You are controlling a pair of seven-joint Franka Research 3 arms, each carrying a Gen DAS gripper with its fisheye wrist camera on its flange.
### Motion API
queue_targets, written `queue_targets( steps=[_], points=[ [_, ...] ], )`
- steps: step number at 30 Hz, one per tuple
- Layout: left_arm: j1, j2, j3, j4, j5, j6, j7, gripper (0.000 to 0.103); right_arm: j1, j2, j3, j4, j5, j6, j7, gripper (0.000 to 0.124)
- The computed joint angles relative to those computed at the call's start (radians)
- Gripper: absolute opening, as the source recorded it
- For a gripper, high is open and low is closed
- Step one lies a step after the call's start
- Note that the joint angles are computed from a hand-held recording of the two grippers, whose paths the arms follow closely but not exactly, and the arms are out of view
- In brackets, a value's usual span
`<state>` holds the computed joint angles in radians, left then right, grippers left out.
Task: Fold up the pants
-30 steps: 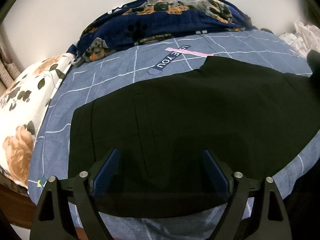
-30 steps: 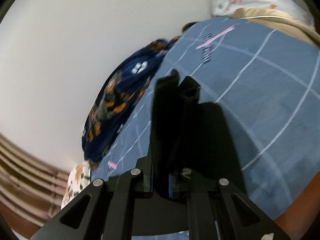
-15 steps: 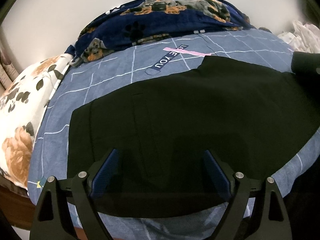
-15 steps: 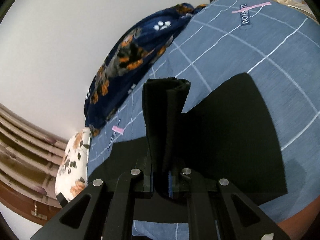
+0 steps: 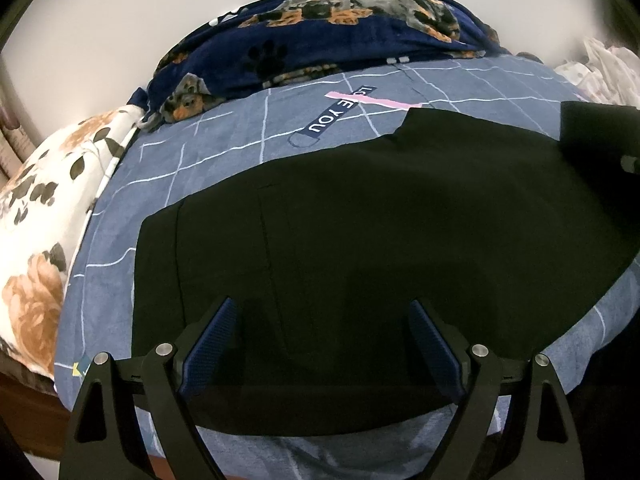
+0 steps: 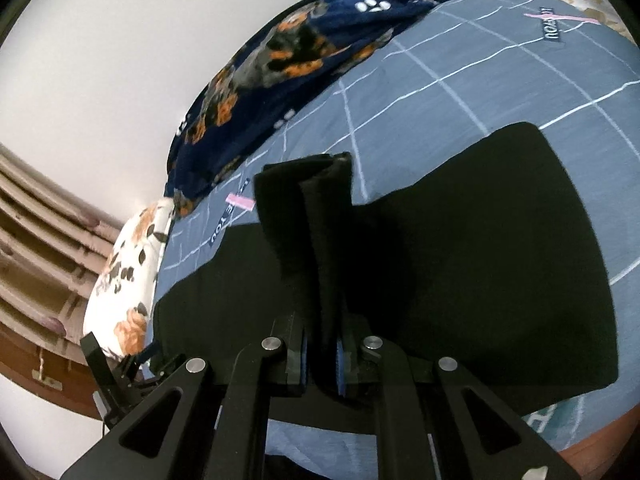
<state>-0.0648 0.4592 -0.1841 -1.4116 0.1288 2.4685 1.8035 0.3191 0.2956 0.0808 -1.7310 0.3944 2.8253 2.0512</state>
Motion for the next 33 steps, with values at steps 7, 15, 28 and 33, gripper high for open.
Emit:
queue_targets(
  steps=[7, 15, 28, 33],
  points=[
    [0.001, 0.005, -0.001, 0.008, -0.001, -0.005, 0.008, 0.088, 0.030, 0.034, -0.010, 0.051, -0.050, -0.037, 0.021, 0.011],
    [-0.002, 0.008, -0.001, 0.008, 0.003, -0.013, 0.013, 0.089, 0.059, 0.068, -0.024, 0.108, -0.127, -0.083, 0.038, 0.011],
    [-0.005, 0.017, -0.001, 0.018, 0.006, -0.028, 0.024, 0.089, 0.085, 0.102, -0.034, 0.163, -0.194, -0.128, 0.052, 0.011],
    [-0.005, 0.017, -0.001, 0.017, 0.004, -0.028, 0.024, 0.089, 0.099, 0.116, -0.039, 0.189, -0.228, -0.149, 0.054, 0.011]
  ],
)
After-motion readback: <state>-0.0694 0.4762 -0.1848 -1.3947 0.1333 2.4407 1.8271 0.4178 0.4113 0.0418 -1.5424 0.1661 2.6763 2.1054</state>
